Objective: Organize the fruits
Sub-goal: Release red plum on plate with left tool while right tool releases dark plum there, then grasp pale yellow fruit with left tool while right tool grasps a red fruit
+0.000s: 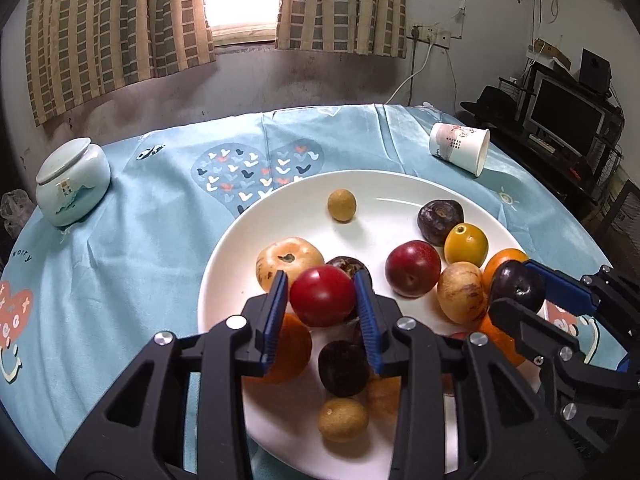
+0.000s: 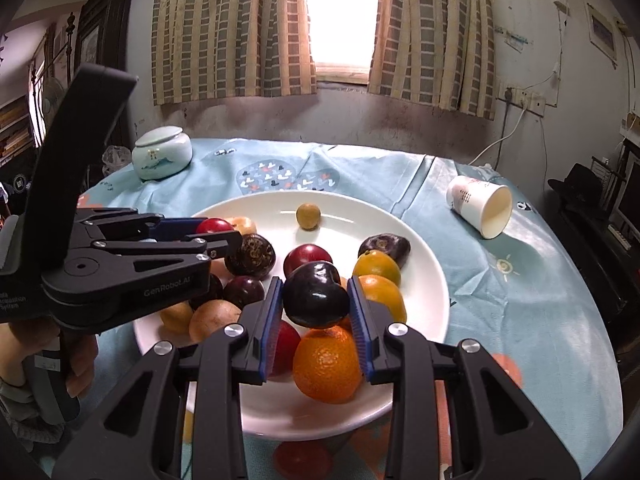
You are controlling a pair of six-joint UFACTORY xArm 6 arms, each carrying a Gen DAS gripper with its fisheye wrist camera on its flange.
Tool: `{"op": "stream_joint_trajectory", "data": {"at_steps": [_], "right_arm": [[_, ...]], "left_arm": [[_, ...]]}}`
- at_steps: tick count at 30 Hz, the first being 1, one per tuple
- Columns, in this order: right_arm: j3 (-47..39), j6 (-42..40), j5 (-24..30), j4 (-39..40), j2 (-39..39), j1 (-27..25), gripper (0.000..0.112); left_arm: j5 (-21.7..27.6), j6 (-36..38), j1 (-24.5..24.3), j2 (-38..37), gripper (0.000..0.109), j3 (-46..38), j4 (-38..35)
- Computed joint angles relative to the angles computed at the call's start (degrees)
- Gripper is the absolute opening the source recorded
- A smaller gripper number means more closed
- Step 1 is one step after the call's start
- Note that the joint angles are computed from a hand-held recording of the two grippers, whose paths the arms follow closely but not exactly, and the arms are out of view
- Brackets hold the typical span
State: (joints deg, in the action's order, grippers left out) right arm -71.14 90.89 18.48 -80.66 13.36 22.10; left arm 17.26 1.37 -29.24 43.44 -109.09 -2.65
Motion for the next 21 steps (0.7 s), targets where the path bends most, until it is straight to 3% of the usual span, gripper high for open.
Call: {"op": "stream_joint_trajectory", "data": {"at_steps": [1, 2, 4, 7, 12, 18, 21], "right_arm": [[-0.04, 0.18, 0.44, -0.34, 0.05, 0.14, 0.033], [-0.04, -0.06, 0.70, -0.20, 0.11, 0.25, 0.033], [-0.08, -1.09, 0.74, 0.49, 0.18, 0.36, 0.035], [0.13, 0.69, 2.31, -1.34, -0.16, 1.07, 0.065], [1.07, 2.57, 2.44, -3.97, -1.51, 1.32, 0.065], [3.84, 3.40, 3.49, -4.33, -4.56, 2.48, 0.065], [5.78, 4.13, 4.40, -4.77, -6.47, 3.57, 0.065]], "left_arm": [[-0.59, -0.35, 0.02, -0.20, 0.056, 0.47, 0.49], [-1.46, -1.29, 0.04, -0.56, 0.061, 1.20, 1.71], [-2.29, -2.35, 0.01, -1.11, 0.061, 2.01, 3.43], [-3.30, -3.45, -0.09, -2.44, 0.061, 3.70, 5.13], [-7.04, -11.83, 0.18, -7.04, 0.062, 10.27, 16.31], [-11.36, -17.47, 0.60, -14.64, 0.062, 20.32, 22.94], [-13.17, -24.06, 1.08, -18.57, 0.063, 25.20, 30.69]]}}
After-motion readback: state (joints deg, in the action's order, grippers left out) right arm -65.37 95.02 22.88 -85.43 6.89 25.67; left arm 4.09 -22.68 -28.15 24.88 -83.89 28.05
